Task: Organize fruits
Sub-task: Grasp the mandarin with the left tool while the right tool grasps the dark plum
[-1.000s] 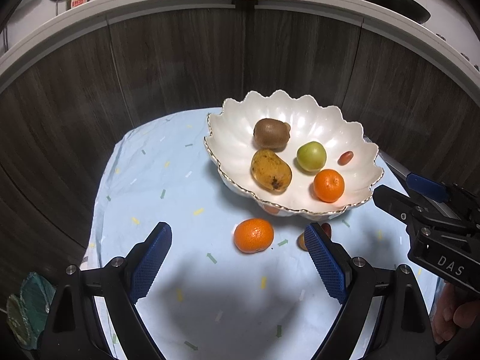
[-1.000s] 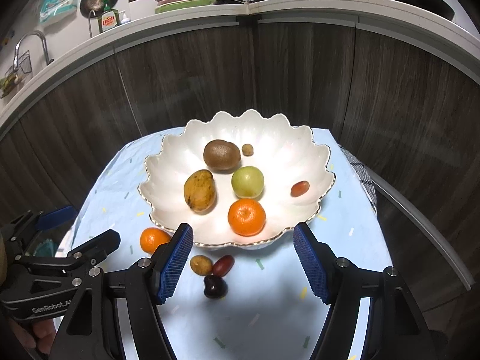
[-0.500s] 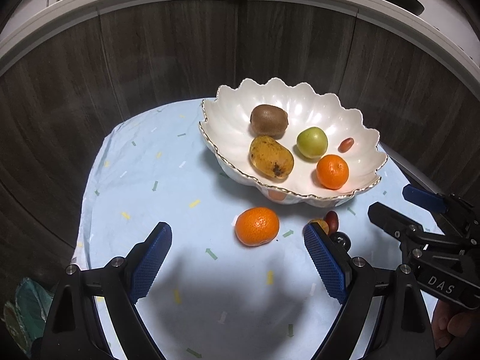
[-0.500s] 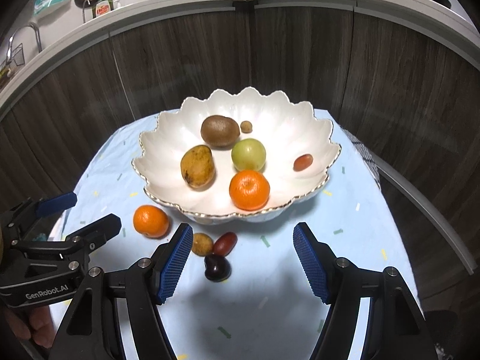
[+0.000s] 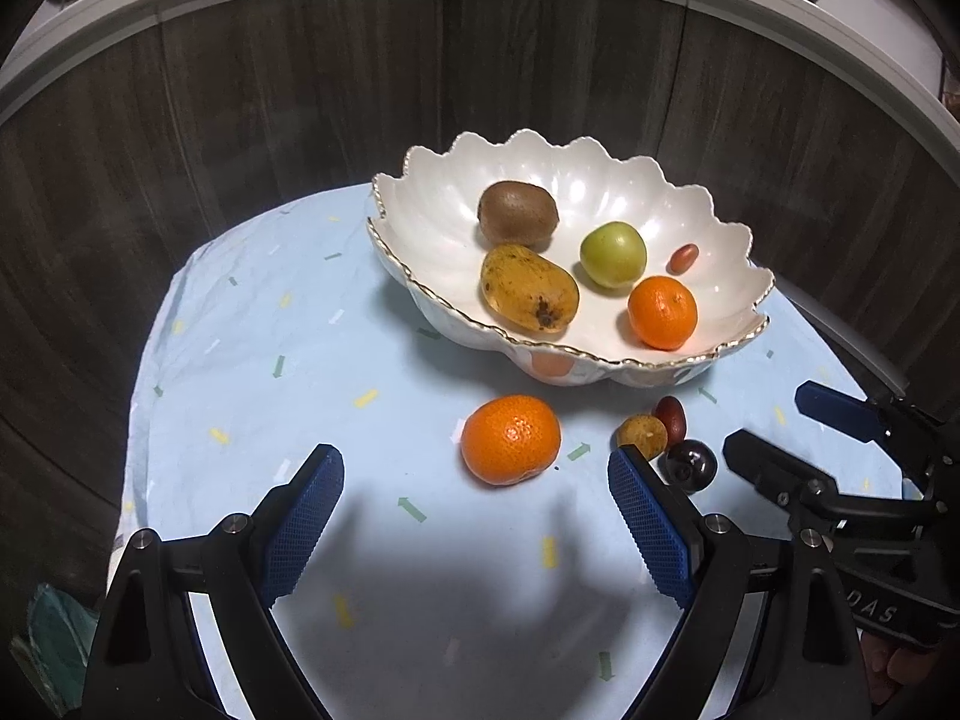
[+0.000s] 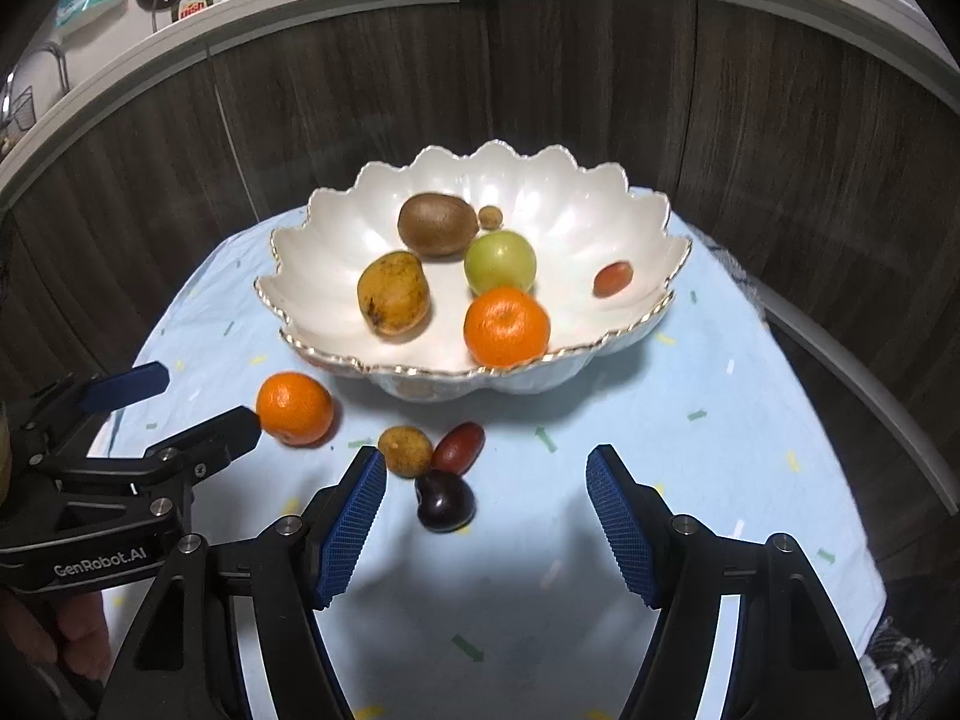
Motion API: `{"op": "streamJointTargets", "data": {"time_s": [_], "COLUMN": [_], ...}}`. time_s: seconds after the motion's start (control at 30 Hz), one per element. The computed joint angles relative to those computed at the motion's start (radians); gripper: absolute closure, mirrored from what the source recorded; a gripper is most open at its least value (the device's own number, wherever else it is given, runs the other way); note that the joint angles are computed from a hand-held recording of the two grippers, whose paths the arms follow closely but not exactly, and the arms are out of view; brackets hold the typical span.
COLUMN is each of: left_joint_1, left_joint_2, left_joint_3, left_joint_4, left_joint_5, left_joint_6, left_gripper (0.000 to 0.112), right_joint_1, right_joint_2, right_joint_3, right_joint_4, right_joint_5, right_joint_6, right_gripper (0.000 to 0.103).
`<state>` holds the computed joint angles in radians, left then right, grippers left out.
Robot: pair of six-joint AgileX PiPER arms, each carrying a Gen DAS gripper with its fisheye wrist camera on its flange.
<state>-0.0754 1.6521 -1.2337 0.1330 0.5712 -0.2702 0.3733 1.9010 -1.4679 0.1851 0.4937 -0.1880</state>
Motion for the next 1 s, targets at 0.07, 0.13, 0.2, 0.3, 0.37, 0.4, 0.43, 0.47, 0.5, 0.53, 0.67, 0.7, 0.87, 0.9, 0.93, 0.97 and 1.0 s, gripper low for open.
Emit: {"op": "streamJointTargets", "data": {"time_s": [0.07, 0.13, 0.2, 0.3, 0.37, 0.4, 0.43, 0.47, 0.5, 0.53, 0.67, 0.7, 0.87, 0.9, 0.93, 0.97, 1.0], "left_joint_1": [0.003, 0.010, 0.015, 0.021, 0.022, 0.022, 0.022, 0.022, 0.021, 0.021, 0.022, 0.024, 0.024, 0.024, 0.023, 0.023, 0.022], "left_joint_2": [0.008, 0.019, 0.034, 0.055, 0.069, 0.075, 0.084, 0.088, 0.096, 0.102, 0.127, 0.128, 0.158, 0.161, 0.170, 0.175, 0.180], "left_joint_3": [0.000, -0.003, -0.011, -0.027, -0.035, -0.035, -0.038, -0.039, -0.041, -0.043, -0.049, -0.046, -0.054, -0.053, -0.053, -0.053, -0.052], "left_joint_4": [-0.006, -0.028, -0.044, -0.061, -0.067, -0.072, -0.076, -0.080, -0.084, -0.088, -0.101, -0.105, -0.103, -0.102, -0.098, -0.095, -0.095], "left_joint_5": [-0.004, -0.006, -0.004, 0.002, 0.004, 0.002, 0.000, -0.002, -0.005, -0.006, -0.012, -0.016, -0.034, -0.037, -0.041, -0.044, -0.048], "left_joint_6": [0.018, 0.050, 0.078, 0.106, 0.120, 0.130, 0.141, 0.150, 0.161, 0.169, 0.193, 0.199, 0.214, 0.215, 0.216, 0.215, 0.216], "left_gripper": [0.022, 0.022, 0.022, 0.023, 0.023, 0.023, 0.024, 0.026, 0.027, 0.029, 0.031, 0.032, 0.037, 0.038, 0.040, 0.042, 0.042], "right_joint_1": [0.004, 0.006, 0.007, 0.009, 0.009, 0.009, 0.010, 0.010, 0.012, 0.013, 0.013, 0.013, 0.010, 0.009, 0.009, 0.009, 0.009], "right_joint_2": [0.005, 0.009, 0.015, 0.029, 0.037, 0.040, 0.044, 0.049, 0.053, 0.059, 0.074, 0.079, 0.105, 0.110, 0.115, 0.119, 0.123], "right_joint_3": [0.004, 0.010, 0.008, 0.002, -0.005, -0.005, -0.009, -0.011, -0.013, -0.018, -0.031, -0.035, -0.058, -0.063, -0.067, -0.069, -0.072], "right_joint_4": [-0.010, -0.013, -0.017, -0.019, -0.013, -0.011, -0.008, -0.001, 0.000, 0.001, 0.015, 0.018, 0.031, 0.033, 0.032, 0.031, 0.032], "right_joint_5": [-0.003, -0.006, -0.004, 0.000, 0.005, 0.006, 0.010, 0.011, 0.012, 0.012, 0.017, 0.019, 0.033, 0.036, 0.039, 0.039, 0.040], "right_joint_6": [0.012, 0.017, 0.021, 0.023, 0.014, 0.010, 0.006, -0.005, -0.011, -0.016, -0.033, -0.037, -0.047, -0.050, -0.050, -0.049, -0.051], "right_gripper": [0.033, 0.033, 0.033, 0.033, 0.034, 0.035, 0.036, 0.037, 0.039, 0.039, 0.042, 0.043, 0.050, 0.052, 0.053, 0.054, 0.056]}}
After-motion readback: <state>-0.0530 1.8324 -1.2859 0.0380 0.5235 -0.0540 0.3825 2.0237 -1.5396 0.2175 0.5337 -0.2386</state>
